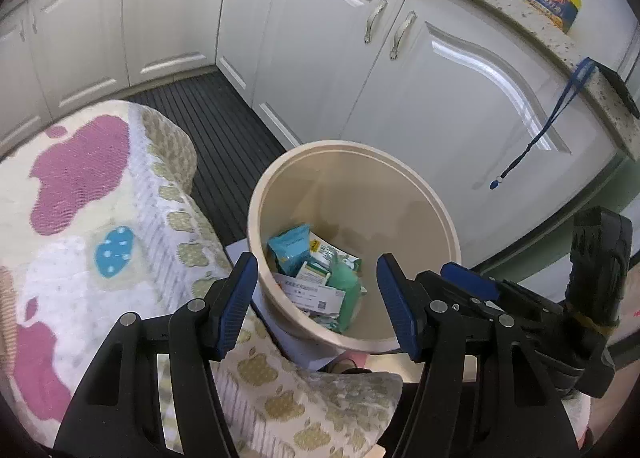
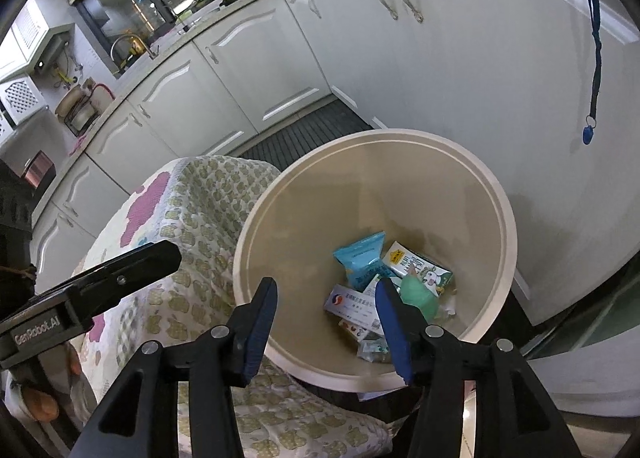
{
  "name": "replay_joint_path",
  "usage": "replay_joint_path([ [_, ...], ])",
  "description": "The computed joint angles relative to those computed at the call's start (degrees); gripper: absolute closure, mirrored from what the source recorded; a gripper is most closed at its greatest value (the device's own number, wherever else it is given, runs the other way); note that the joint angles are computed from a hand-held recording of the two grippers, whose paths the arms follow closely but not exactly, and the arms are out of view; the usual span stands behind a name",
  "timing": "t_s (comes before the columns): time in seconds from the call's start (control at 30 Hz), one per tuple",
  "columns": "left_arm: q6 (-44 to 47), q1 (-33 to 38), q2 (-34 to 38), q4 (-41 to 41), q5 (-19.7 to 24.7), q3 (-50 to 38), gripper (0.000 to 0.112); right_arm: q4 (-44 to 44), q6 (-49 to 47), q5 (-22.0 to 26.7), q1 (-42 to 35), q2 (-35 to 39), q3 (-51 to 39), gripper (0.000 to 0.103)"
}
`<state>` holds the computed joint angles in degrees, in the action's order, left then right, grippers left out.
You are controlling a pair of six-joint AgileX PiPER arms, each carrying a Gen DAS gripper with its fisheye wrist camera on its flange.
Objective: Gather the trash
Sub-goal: 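Move both open tools back to the remaining trash on the quilt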
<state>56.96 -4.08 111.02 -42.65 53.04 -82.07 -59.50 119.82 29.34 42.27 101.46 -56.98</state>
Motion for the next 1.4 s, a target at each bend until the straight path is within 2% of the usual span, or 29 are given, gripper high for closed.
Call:
replay_joint_path([
  [0.1,2.78,1.31,-2.12,-1.47,-0.37,2.08,0.052,0.45,-0.83,2.44,1.69,0.06,-1.42,0.045],
  [0.37,7.79,6.76,-7.65,-3.37,-1.93,7.94,0.052,2.71,-5.19,6.48,4.82,1.53,-6.72,0.044],
  [0.73,14.44,18.59,-11.4,-5.9,-0.35,11.0,0.052,5.68,-12.55,10.44,9.03,6.07,-17.71,0.043],
  [0.87,17.19,23.45,-11.87,-7.0,1.14,10.64,0.052,6.81,-16.07,10.94,10.16,8.71,-22.82,0.037],
  [1.13,18.67,33.38,-8.11,-6.19,5.66,4.42,0.052,13.43,-27.56,10.45,11.21,16.12,-35.29,0.037],
  [1.4,12.21,43.56,3.44,-2.63,11.63,-12.69,0.052,25.01,-44.55,12.92,11.19,27.07,-54.46,0.036],
])
